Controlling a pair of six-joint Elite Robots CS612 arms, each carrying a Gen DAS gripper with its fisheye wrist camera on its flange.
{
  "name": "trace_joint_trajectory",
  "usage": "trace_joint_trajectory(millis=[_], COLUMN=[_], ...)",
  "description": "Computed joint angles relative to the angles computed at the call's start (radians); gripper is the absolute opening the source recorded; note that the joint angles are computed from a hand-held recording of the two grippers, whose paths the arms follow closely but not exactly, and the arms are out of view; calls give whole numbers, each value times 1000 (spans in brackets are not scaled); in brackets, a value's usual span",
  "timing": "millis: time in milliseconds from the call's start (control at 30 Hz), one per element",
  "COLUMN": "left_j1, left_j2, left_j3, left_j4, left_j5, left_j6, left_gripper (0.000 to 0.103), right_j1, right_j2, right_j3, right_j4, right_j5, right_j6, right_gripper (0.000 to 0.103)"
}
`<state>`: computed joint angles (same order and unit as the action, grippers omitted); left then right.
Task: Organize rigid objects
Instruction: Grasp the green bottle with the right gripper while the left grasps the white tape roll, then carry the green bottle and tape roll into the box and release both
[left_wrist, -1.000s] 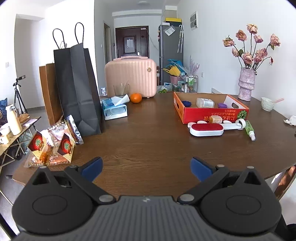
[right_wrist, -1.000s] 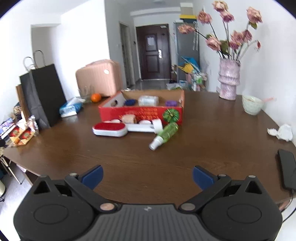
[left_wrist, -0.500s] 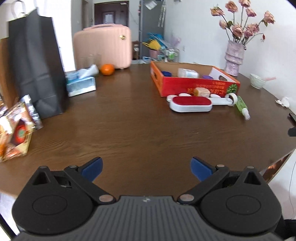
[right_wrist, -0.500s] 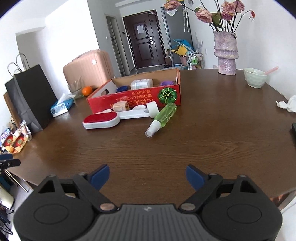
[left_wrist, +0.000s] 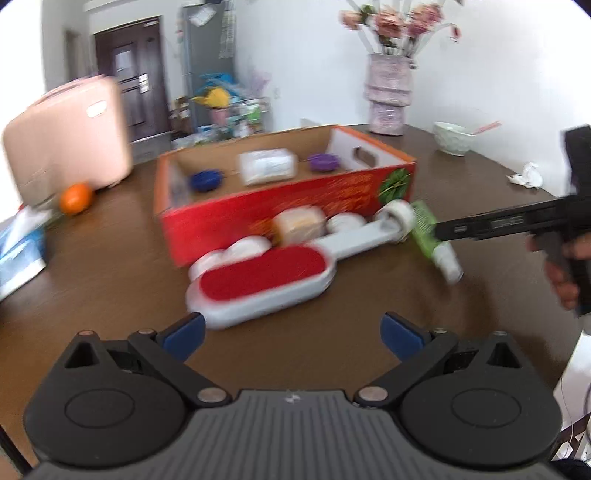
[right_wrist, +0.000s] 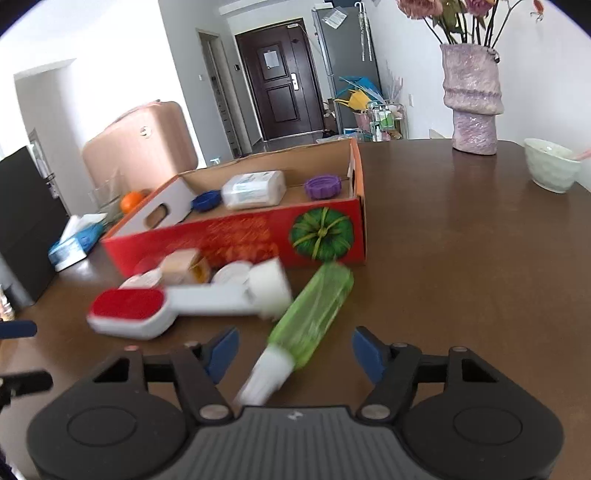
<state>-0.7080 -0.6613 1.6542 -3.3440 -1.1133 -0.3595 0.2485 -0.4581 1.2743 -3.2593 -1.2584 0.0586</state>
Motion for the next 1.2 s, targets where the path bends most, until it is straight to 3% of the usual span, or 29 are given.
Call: trace_joint_trajectory(millis=[133, 233, 267, 367, 433, 533, 600, 800, 967, 1100, 1200], left_j1=[10, 22, 26, 35, 41, 45, 43, 29, 8, -18, -38], left_j2=[77, 134, 151, 201, 226, 251, 261, 261, 205, 130, 82], left_j3=[-144, -262, -301, -407, -462, -507, -525, -541, -461, -323, -220], left_j4=[-10, 27, 58, 139, 208, 242, 251, 254, 192, 126, 99], left_j5=[-55, -124, -142, -189, -213, -221, -212, -176, -117, -30, 30], left_j6=[184, 262, 264, 254, 232, 219, 233, 227, 183, 73, -68], left_gripper=[102, 97, 94, 78, 61, 48, 47, 47, 47, 47, 47], right_j1=[-7, -20, -22, -34, -42, -52, -55, -52, -60, -65, -68], right_j2=[44, 51, 49, 52, 54, 60, 66, 88, 54, 8, -22], right_j3=[-87, -104, -104, -109, -113, -128, -140, -190, -122, -11, 65], right_j4=[83, 119, 126, 124, 123, 139, 147, 175, 150, 50, -34], right_j5=[23, 57, 39, -15, -31, -10, 1, 6, 18, 18, 47], right_j6=[-38, -102, -130, -176, -179, -201, -214, -211, -183, -150, -103], right_gripper=[62, 45, 35, 31, 31, 31, 31, 31, 30, 30, 30])
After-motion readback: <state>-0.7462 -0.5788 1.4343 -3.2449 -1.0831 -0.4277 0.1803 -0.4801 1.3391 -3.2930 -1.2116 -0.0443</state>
